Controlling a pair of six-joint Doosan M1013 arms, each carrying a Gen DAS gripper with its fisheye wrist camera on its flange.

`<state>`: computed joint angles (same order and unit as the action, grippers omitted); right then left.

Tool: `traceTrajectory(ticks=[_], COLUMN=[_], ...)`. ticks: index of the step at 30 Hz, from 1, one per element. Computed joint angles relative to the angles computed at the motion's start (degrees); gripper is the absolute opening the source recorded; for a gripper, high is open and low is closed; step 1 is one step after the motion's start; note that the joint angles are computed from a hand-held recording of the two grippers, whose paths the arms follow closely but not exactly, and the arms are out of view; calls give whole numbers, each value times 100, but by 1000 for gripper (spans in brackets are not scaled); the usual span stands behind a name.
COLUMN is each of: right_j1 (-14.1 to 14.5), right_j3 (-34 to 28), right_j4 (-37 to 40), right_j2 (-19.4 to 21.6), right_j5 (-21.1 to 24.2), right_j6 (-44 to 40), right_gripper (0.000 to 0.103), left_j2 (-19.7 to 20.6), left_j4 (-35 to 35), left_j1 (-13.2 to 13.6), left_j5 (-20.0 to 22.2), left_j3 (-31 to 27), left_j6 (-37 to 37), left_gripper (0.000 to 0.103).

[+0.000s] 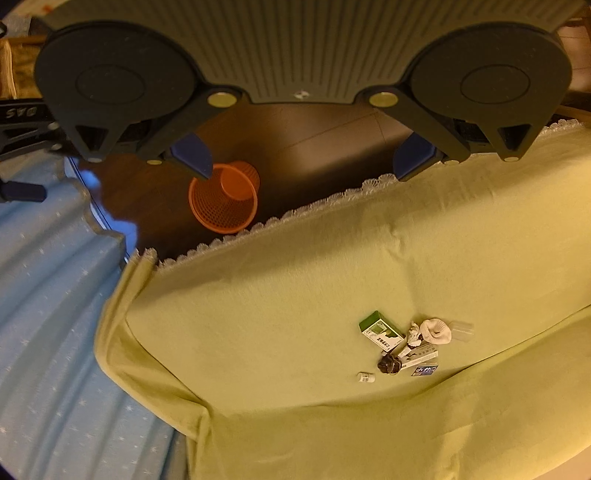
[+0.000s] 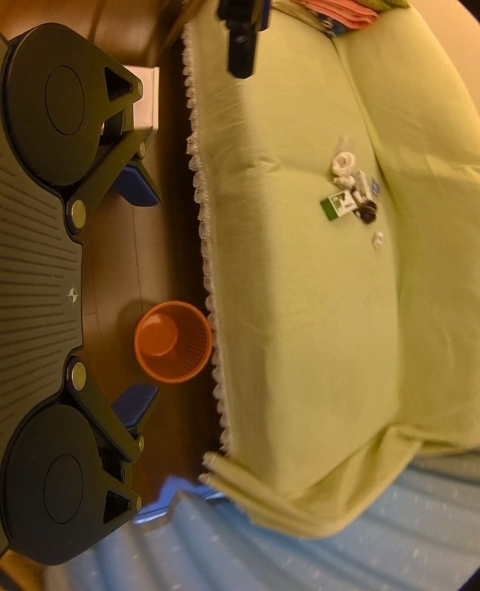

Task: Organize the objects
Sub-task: 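Move both tools toward the orange mesh wastebasket on the floor, then grasp the orange wastebasket rim with the right gripper and lift it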

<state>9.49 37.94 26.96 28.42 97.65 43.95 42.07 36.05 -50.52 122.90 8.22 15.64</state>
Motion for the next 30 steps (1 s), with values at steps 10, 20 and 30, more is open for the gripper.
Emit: traceTrajectory(ticks=[10,20,30], right_j1=[278,456,629], right_j3=[-411,1034,2168], right_j4=[-209,-377,-633], right_j2=[800,611,775], right_j5=[67,-1288,-2551], right_j6=[-564,-1518,-2450], right_gripper=[83,72,58], left_j2=[-499,-1326,-1691], left_j4=[-424,-545,-445], left_j1=[442,617,743], left_j5=[-784,-2212,-3700], left_j3=[1632,3939,5685], left_j6=[-641,-1023,-1237], left_gripper=[102,102,102])
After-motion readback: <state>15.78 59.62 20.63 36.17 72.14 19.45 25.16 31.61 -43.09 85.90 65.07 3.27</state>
